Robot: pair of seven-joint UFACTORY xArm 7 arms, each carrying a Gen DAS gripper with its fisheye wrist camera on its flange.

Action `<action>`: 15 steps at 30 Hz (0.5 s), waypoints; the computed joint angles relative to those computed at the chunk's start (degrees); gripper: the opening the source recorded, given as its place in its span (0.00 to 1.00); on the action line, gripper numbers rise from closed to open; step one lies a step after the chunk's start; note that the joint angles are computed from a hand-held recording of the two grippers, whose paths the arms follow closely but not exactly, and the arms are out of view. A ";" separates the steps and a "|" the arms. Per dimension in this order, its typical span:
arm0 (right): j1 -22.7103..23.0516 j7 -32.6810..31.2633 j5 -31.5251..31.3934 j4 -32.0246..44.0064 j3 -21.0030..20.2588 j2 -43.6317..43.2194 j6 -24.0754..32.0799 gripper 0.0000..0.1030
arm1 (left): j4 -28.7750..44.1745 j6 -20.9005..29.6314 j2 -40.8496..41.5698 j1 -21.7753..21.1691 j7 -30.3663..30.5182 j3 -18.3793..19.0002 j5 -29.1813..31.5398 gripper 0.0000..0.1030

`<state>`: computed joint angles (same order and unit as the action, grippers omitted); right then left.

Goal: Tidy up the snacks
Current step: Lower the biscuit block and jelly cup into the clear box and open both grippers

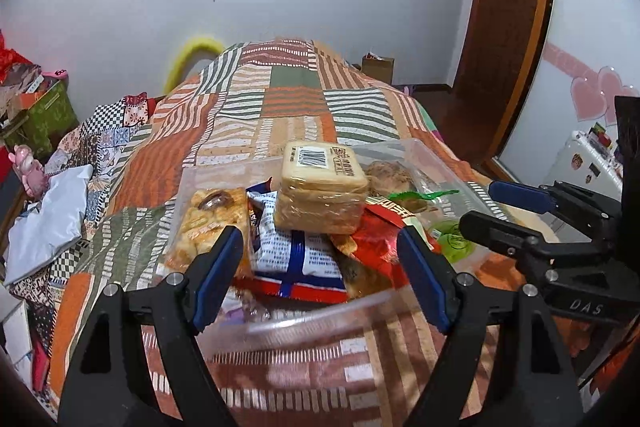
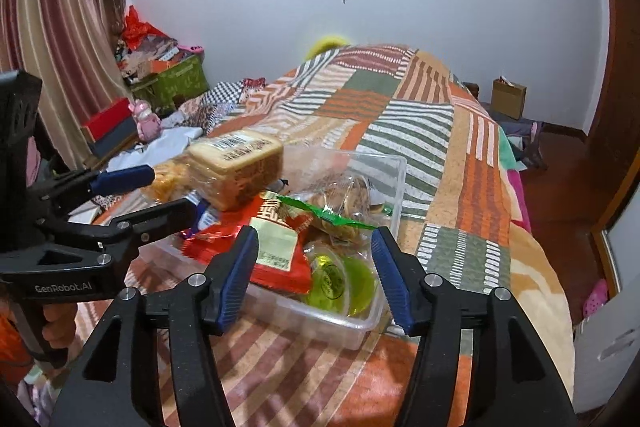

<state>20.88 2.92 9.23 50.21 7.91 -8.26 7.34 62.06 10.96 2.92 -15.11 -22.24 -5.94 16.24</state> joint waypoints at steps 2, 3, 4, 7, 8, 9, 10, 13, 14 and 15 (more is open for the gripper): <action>0.35 -0.12 0.40 -0.97 -0.04 -1.35 -0.36 0.54 | -1.63 -0.41 -1.87 0.19 -0.60 0.08 0.21 0.77; 0.54 -0.10 0.53 -1.46 -0.07 -2.05 -0.49 0.54 | -2.52 -0.70 -2.93 0.39 -1.25 0.03 0.67 0.77; 0.76 -0.09 0.65 -1.94 -0.13 -2.71 -0.68 0.55 | -3.25 -0.92 -3.77 0.67 -1.61 -0.13 0.88 0.77; 1.27 0.49 0.61 -3.71 -0.06 -5.27 -1.24 0.60 | -6.19 -1.47 -7.10 1.66 -1.69 -0.89 0.24 0.77; 1.18 1.19 0.21 -4.64 0.33 -6.44 -1.71 0.63 | -7.29 -1.59 -8.33 2.12 -2.08 -1.29 0.49 0.77; 1.20 1.64 -0.18 -5.15 0.45 -7.10 -1.93 0.64 | -8.25 -1.68 -9.42 2.52 -2.20 -1.67 0.47 0.77; 1.14 2.25 -0.70 -5.86 0.78 -8.05 -2.11 0.64 | -9.45 -1.83 -10.69 2.66 -1.69 -1.84 -0.23 0.77; 1.94 3.27 -1.54 -7.80 0.85 -10.63 -2.11 0.64 | -12.98 -2.09 -14.23 2.11 1.46 -1.63 -4.42 0.78; 1.77 3.95 -2.04 -8.45 1.30 -11.46 -2.03 0.64 | -14.25 -2.13 -15.48 1.75 2.57 -1.43 -5.91 0.79; 1.73 4.52 -2.45 -9.05 1.55 -12.09 -2.11 0.65 | -15.53 -2.21 -16.71 1.48 3.49 -1.34 -7.18 0.80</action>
<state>22.61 7.44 6.78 41.16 9.46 -20.35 5.24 46.53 8.74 -13.79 -13.63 -18.75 -7.28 9.06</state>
